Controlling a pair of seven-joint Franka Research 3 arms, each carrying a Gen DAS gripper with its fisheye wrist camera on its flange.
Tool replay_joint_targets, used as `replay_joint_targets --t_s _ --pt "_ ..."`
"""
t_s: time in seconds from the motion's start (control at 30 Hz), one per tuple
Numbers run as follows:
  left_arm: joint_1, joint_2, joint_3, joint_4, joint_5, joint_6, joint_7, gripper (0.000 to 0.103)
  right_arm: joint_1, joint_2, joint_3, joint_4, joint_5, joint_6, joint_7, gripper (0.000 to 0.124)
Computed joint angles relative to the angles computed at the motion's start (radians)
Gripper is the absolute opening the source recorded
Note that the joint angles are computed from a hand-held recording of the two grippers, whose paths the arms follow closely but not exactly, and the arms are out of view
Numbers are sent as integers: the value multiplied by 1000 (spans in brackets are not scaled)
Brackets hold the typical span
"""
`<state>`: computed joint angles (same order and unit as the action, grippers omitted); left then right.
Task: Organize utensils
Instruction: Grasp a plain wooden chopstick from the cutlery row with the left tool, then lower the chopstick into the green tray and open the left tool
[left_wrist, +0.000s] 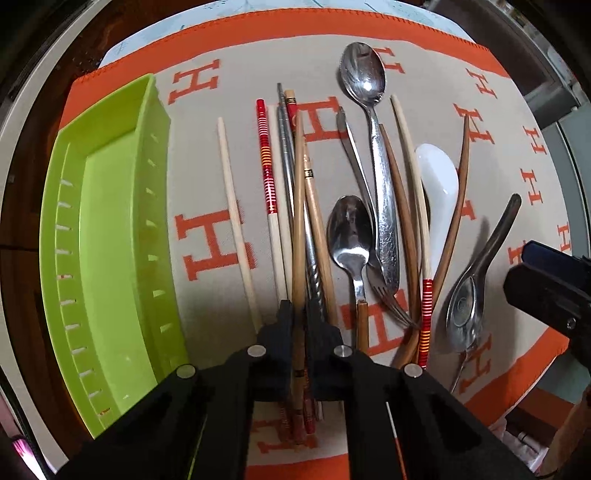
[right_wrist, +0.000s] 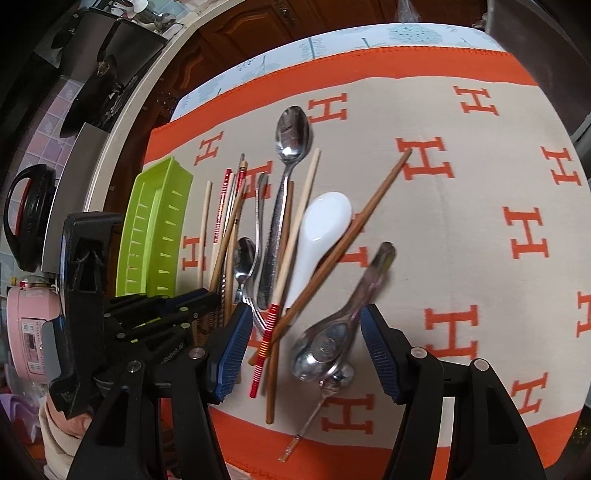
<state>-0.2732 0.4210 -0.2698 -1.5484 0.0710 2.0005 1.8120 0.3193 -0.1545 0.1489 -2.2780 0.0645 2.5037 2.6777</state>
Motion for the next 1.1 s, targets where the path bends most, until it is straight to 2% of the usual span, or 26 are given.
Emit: replay_joint_targets --t_s 0.17,0.53,0.6,0.8,0.97,1.03,1.1 --pt "48 -32 -3 -2 -78 -7 27 4 -4 39 -10 26 4 23 -11 59" --pt "121 -99 21 32 -183 -39 80 4 18 182 -41 109 117 49 -106 32" --pt "131 -100 32 45 -181 -37 76 4 24 202 -45 124 116 52 -110 27" --pt "153 -72 51 104 -152 -21 64 4 40 251 -57 171 92 28 -91 23" --pt "146 -32 62 129 -85 -11 36 4 51 290 -67 205 70 -1 -68 15" --pt "140 -4 65 147 -58 -19 24 4 56 287 -71 198 57 6 -46 9" --pt "135 15 69 152 -32 -17 11 4 56 269 -72 171 61 28 -36 8"
